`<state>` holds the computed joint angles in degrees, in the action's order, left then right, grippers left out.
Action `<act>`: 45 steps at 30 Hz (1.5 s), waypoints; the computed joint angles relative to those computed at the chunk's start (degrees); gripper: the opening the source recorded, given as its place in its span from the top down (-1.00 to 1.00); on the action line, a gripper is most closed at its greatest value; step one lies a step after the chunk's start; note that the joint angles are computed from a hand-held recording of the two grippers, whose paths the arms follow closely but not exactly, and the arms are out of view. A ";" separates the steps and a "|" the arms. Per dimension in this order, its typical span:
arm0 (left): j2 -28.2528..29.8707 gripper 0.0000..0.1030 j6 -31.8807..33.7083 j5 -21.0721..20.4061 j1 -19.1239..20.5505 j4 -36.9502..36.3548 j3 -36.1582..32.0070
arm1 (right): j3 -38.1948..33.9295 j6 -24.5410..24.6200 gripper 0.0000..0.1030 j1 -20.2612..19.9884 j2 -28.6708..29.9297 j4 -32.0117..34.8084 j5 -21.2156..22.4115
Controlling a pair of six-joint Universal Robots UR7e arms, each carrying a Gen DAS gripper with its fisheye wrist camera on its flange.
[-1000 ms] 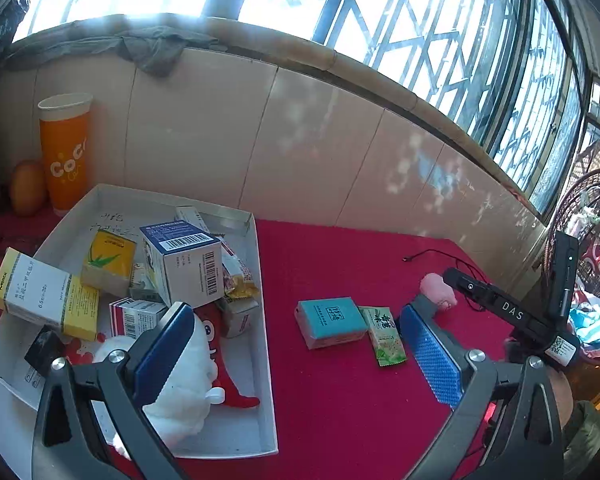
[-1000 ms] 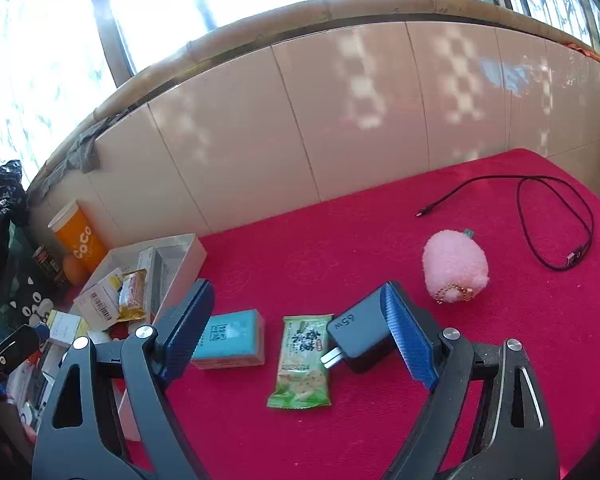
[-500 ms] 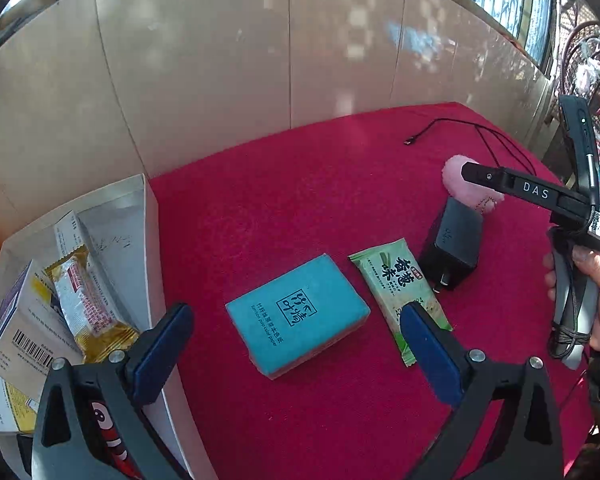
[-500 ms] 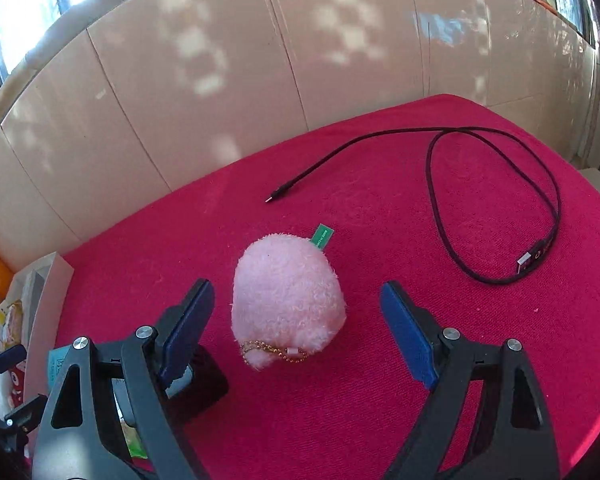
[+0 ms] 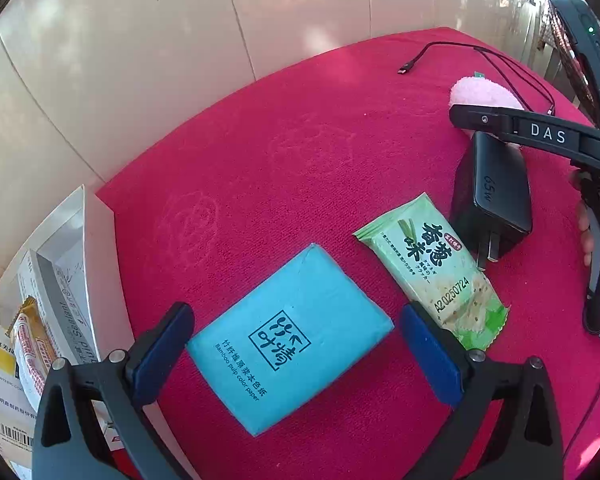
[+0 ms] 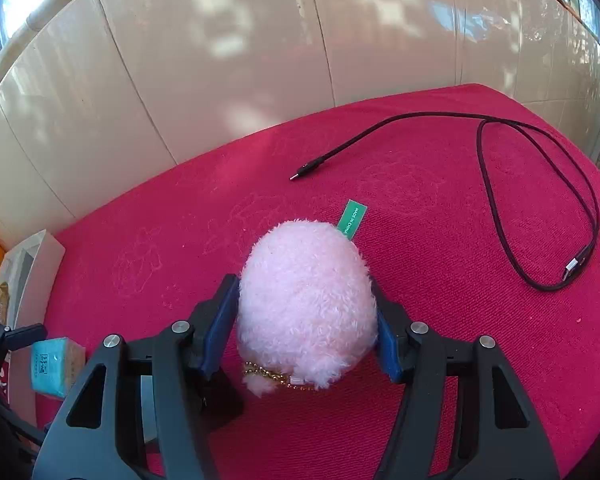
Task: Organize objects
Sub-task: 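Grasp the blue tissue pack with the left gripper while the right grasps the pink plush ball, then carry the tissue pack and plush ball into the tray and open both grippers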
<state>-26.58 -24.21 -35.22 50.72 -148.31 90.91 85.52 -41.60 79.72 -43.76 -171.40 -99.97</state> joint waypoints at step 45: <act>-0.02 -0.67 -1.37 4.59 -16.40 -49.76 23.03 | 28.44 -1.31 0.09 -5.54 -22.78 -6.27 24.50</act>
<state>-26.60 -25.58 -30.63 34.31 -198.06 113.93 113.96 -42.90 74.18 -66.54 -177.67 -75.47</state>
